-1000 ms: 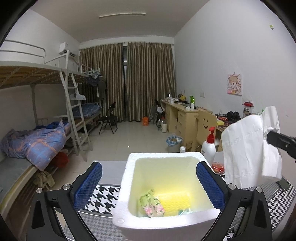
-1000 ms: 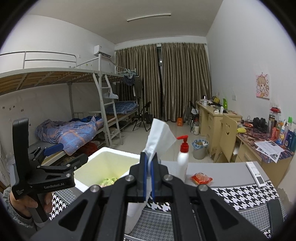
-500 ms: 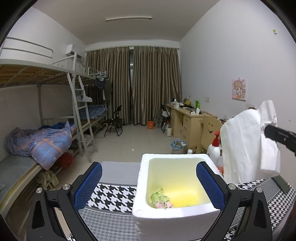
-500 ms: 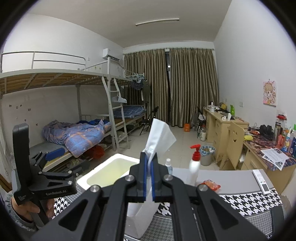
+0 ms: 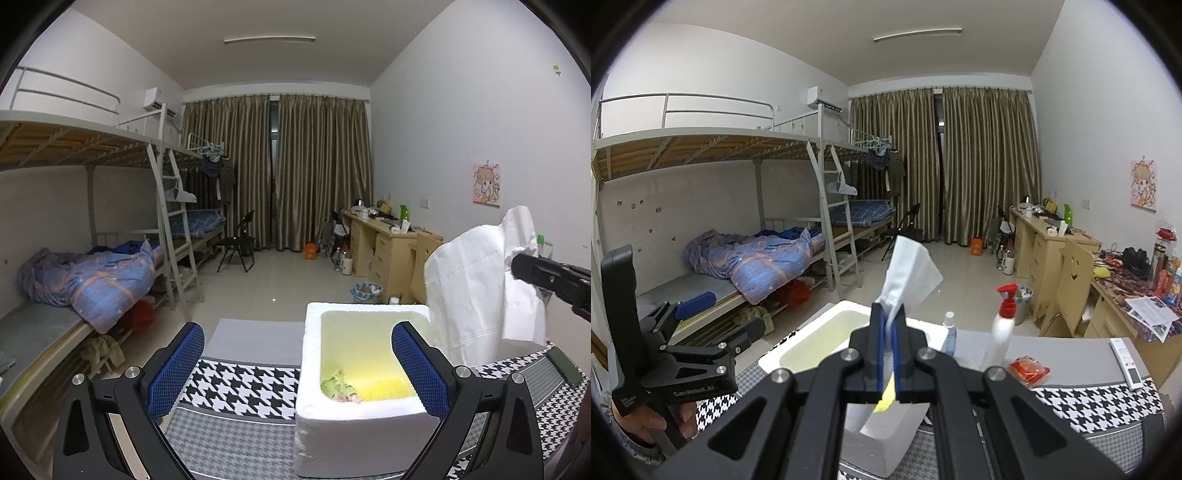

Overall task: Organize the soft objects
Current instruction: 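Lower the white tissue into the foam box and open the right gripper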

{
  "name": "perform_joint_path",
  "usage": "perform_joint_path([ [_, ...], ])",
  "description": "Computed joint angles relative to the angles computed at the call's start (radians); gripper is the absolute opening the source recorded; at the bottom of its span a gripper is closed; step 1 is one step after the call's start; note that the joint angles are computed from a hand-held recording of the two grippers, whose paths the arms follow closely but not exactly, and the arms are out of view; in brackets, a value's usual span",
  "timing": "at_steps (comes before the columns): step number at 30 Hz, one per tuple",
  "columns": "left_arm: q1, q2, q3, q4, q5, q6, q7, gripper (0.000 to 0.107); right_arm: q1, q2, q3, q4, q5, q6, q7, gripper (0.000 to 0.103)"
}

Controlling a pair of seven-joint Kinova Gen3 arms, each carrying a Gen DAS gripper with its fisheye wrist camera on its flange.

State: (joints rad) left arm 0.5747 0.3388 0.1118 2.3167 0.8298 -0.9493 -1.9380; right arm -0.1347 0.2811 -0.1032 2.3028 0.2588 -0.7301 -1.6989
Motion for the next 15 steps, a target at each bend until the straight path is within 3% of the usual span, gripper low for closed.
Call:
perform_joint_path([
  [15,-0.013,0.002,-0.007,0.012,0.005,0.011,0.008,0.102,0.002,0.038,-0.026,-0.086,0.042,0.112,-0.053,0.006],
])
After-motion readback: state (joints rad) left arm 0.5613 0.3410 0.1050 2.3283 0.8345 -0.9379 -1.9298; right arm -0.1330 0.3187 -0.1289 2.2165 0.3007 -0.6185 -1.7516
